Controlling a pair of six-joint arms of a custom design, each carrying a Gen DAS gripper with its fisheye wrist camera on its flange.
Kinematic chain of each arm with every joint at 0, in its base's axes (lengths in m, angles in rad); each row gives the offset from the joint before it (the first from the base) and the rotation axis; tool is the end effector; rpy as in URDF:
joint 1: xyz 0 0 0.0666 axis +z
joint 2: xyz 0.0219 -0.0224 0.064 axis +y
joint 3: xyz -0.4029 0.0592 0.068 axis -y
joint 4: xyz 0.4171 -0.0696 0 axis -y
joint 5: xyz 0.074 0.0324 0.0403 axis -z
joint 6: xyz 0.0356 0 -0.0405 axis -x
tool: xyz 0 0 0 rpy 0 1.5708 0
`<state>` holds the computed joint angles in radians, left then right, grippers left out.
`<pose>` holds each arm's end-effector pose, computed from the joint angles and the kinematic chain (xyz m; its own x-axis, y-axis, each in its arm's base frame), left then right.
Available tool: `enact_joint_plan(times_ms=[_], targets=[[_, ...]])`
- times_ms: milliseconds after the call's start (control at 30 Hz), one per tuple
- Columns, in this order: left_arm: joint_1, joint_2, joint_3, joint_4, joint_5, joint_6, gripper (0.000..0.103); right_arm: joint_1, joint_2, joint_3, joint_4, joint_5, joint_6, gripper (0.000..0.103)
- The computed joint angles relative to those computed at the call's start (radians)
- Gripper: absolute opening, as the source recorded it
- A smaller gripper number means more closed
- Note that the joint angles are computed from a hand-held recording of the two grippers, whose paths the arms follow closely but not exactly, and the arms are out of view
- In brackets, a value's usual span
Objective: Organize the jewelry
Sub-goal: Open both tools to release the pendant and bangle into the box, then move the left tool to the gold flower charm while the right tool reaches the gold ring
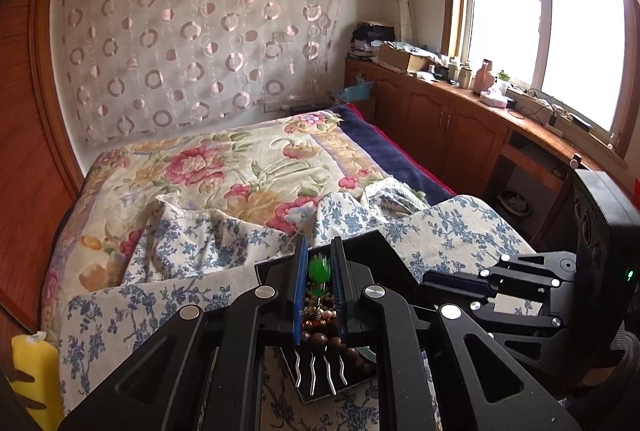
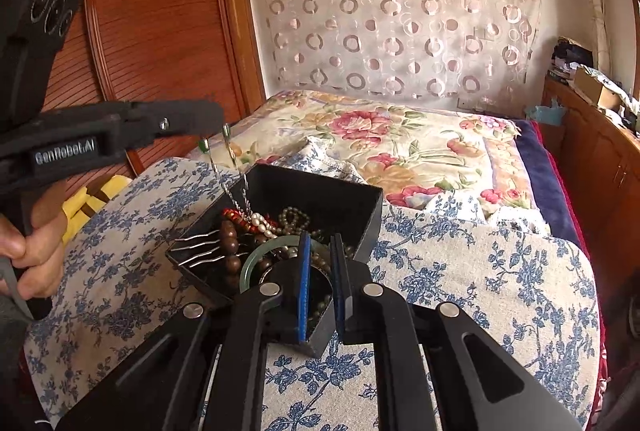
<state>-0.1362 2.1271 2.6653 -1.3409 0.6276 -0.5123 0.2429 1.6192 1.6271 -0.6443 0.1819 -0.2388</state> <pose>0.7122 -0.1191 0.5766 -0.3691 0.4511 -0.8126 0.7974 0.6028 -0.0276 0.5976 0.1410 0.4681 -0.5830 0.0952 -0.8068 0.0438 0.9954 0.0858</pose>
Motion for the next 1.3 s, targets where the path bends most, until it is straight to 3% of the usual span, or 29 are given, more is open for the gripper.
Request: enact_joint_plan(times_ms=[167,533,633,800,1300], targets=[[0.01,-0.022,-0.038,0.009,0.015,-0.006,0.025,0.003,-0.007,0.017,-0.019,0.019,0.005,0.013],[0.063,-0.169,-0.311,0.046,0.07,-0.1,0.026,0.048,-0.067,-0.03,-0.087,0.028,-0.02,0.013],[0.078,-0.197,-0.376,0.028,0.07,-0.136,0.026,0.066,-0.089,-0.066,-0.097,0.038,-0.038,0.028],[0.093,-0.226,-0.46,0.012,0.046,-0.177,0.027,0.09,-0.111,-0.117,-0.122,0.028,-0.07,0.028],[0.093,-0.277,-0.599,-0.022,-0.01,-0.257,0.029,0.137,-0.093,-0.172,-0.155,-0.009,-0.087,0.028]])
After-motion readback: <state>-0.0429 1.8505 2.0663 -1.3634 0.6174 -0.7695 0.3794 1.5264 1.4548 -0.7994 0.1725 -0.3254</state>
